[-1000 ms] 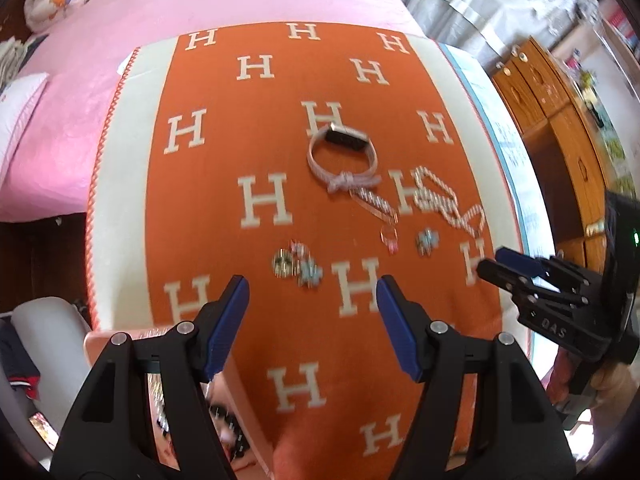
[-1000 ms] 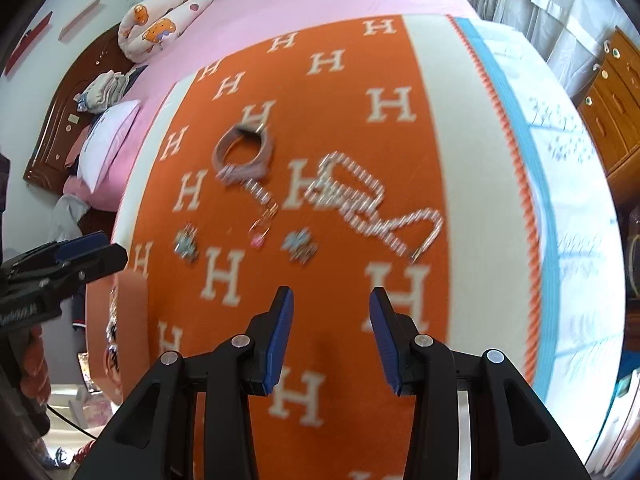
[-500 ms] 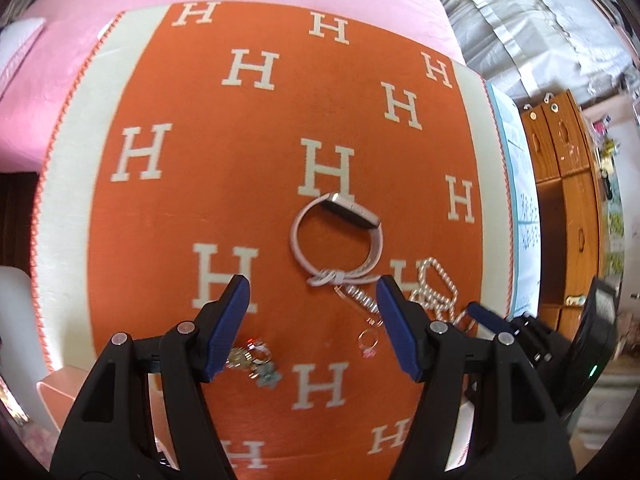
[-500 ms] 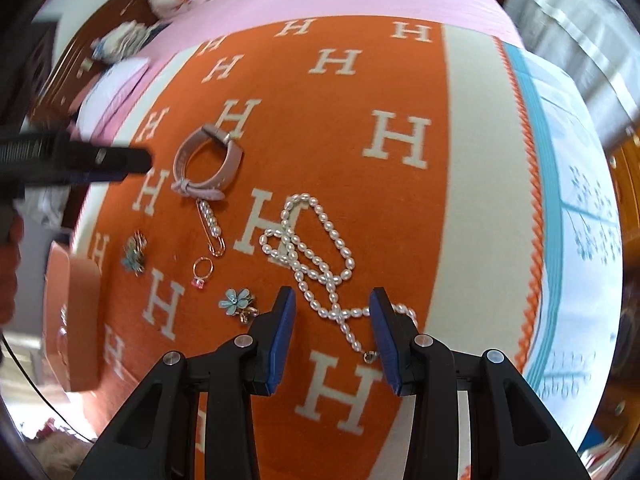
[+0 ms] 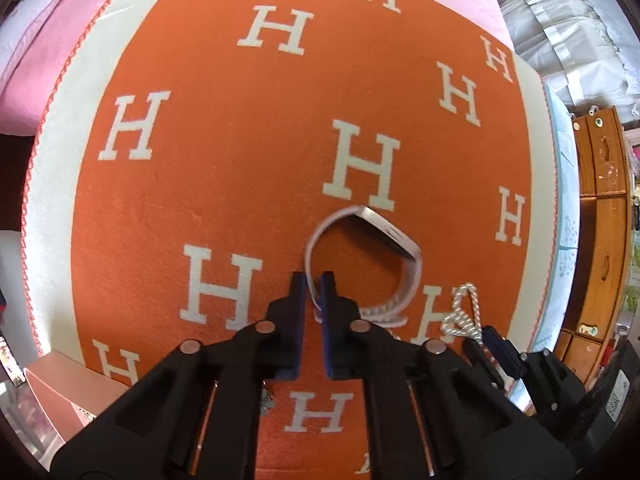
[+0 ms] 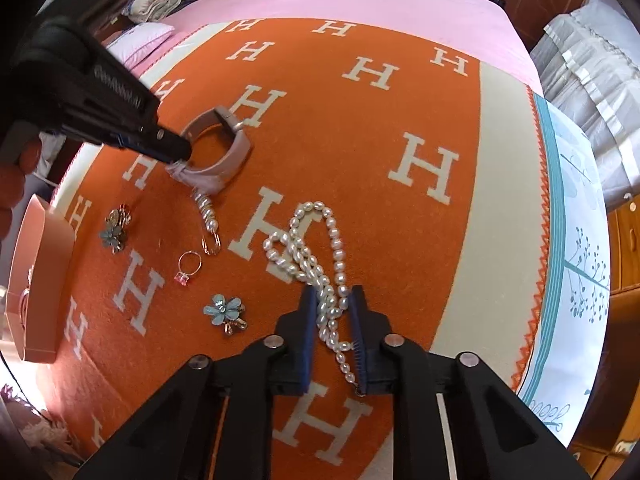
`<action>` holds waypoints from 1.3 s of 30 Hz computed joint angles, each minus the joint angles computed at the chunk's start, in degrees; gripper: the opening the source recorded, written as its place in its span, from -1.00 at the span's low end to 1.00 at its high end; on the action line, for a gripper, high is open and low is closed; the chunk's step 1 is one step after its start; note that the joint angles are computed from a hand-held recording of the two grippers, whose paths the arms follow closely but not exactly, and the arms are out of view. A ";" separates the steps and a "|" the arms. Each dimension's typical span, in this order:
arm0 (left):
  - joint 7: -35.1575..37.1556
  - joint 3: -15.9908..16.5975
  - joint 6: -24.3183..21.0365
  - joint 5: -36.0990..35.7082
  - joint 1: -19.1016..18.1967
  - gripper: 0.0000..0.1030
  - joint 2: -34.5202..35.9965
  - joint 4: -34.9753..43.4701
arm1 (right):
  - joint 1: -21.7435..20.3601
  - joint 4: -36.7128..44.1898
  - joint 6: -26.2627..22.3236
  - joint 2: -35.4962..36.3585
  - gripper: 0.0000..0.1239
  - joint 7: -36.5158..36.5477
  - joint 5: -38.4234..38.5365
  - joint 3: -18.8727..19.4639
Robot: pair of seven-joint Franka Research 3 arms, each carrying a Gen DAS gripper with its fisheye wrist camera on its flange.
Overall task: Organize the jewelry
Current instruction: 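Grasp the pink watch with the left tool while the right tool grasps the pearl necklace, then drop the pink watch into the tray with the left tool while the right carries the pearl necklace there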
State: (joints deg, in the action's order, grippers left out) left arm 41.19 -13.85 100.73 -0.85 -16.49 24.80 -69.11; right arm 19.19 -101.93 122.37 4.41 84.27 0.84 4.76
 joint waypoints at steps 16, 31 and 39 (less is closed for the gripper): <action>1.47 0.16 5.47 -1.07 2.16 -0.99 -16.18 -14.44 | -2.49 -0.86 0.38 -5.85 -0.93 4.67 13.08 -0.51; 7.65 2.98 1.77 -3.07 2.90 -0.99 -44.24 -35.05 | 1.35 3.52 0.77 -12.06 -0.93 7.19 18.26 2.53; 7.00 4.08 -2.95 -1.30 2.83 -0.99 -57.35 -46.63 | 6.23 8.54 -1.41 -10.89 -0.93 6.79 21.25 5.26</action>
State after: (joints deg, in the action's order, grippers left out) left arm 48.19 -9.77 97.78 -2.15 -13.66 -32.55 -115.74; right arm 25.42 -93.39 120.95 -6.48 91.06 22.09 10.02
